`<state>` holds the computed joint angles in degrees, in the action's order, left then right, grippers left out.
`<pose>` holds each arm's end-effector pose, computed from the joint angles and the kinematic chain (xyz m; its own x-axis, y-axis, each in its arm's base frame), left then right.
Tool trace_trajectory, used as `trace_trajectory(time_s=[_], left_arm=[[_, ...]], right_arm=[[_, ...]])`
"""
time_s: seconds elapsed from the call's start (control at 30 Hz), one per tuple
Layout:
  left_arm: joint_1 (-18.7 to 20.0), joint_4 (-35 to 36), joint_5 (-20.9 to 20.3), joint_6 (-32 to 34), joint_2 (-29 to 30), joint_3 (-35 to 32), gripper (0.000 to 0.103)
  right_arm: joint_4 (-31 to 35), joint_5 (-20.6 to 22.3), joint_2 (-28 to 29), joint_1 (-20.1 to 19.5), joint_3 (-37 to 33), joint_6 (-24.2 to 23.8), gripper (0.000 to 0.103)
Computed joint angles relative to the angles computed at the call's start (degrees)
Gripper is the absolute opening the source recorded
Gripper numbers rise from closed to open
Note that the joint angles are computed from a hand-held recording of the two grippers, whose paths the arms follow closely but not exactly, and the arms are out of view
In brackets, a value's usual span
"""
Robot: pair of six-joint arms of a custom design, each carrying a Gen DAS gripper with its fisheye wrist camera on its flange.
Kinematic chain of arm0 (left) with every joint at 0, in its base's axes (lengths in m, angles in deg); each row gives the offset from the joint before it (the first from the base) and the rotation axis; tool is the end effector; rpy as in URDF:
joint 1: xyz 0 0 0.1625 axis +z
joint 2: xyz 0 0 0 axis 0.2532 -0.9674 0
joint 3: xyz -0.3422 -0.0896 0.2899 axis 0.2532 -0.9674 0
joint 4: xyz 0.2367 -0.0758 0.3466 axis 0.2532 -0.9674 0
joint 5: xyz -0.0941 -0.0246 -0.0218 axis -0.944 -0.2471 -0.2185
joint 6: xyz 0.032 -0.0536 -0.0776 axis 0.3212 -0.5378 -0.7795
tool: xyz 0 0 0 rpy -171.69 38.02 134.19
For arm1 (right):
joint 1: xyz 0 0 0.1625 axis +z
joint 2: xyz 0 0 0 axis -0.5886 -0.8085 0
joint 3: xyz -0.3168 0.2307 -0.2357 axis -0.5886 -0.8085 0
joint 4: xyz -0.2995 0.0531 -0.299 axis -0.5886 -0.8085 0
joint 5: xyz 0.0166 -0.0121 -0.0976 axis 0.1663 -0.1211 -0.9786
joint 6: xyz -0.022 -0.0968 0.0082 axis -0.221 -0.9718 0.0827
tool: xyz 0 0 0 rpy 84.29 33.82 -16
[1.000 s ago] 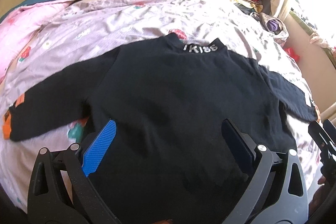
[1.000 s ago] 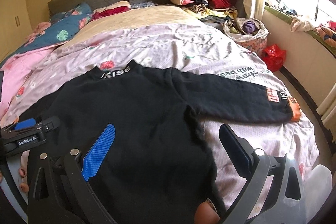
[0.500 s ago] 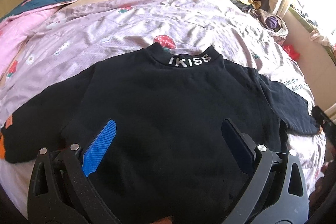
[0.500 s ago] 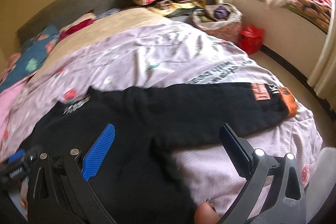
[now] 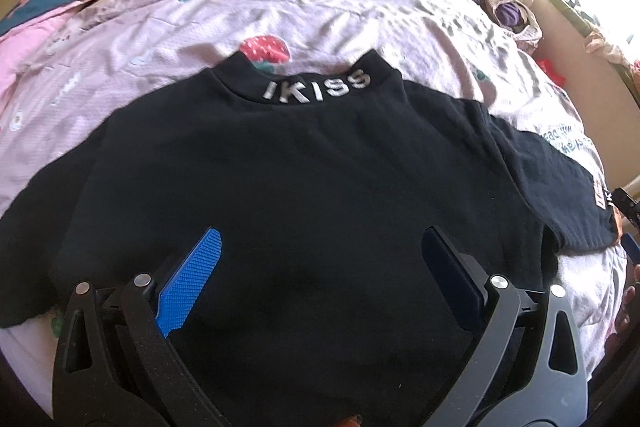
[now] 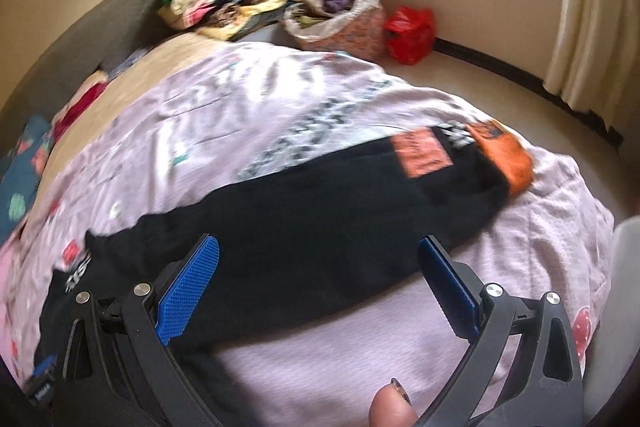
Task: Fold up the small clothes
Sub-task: 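Reach the right gripper to the orange-cuffed sleeve and grasp the cuff, then lift the sleeve with the right gripper and carry it across the shirt body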
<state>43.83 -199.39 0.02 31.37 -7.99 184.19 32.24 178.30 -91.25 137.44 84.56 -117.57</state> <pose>-0.1774 -0.6593 0.1069 -0.7343 0.3302 -0.5931 0.5198 0.8354 -0.1784 0.1425 -0.4882 0.1891 -0.5720 0.7697 0.2834 0.0554 0.3810 -0.9229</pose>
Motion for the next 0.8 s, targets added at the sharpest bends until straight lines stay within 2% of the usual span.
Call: trace_trajectory(time_s=[0.27, 0.47, 0.53, 0.6, 0.67, 0.7, 0.73, 0.8], left_arm=[[0.0, 0.2, 0.6, 0.1, 3.3, -1.8, 0.094], [0.2, 0.7, 1.0, 0.5, 5.2, -4.1, 0.094], [0.2, 0.6, 1.0, 0.6, 5.5, -4.7, 0.094], [0.3, 1.1, 1.1, 0.3, 5.7, -5.2, 0.094], [0.2, 2.0, 0.7, -0.2, 5.3, -5.2, 0.094], [0.2, 1.9, -0.1, -0.1, 4.9, -4.9, 0.094], [0.1, 1.4, -0.7, 0.1, 4.5, -4.5, 0.094], [-0.1, 0.4, -0.8, 0.2, 3.8, -3.8, 0.094]], right_arm=[[1.8, -2.6, -5.9, -5.9, 4.5, 6.8, 0.099], [2.0, -8.0, -9.5, -10.6, 7.1, 11.6, 0.095], [2.5, -10.5, -10.3, -12.7, 7.5, 13.4, 0.08], [1.0, -12.0, -11.3, -14.5, 8.3, 13.6, 0.073], [-2.3, -12.3, -12.5, -15.1, 9.7, 12.9, 0.055], [-6.1, -12.8, -13.8, -15.2, 11.4, 11.4, 0.035], [-8.1, -13.3, -14.6, -15.2, 12.5, 10.2, 0.022], [-12.8, -15.4, -16.6, -14.8, 14.9, 6.9, 0.012]])
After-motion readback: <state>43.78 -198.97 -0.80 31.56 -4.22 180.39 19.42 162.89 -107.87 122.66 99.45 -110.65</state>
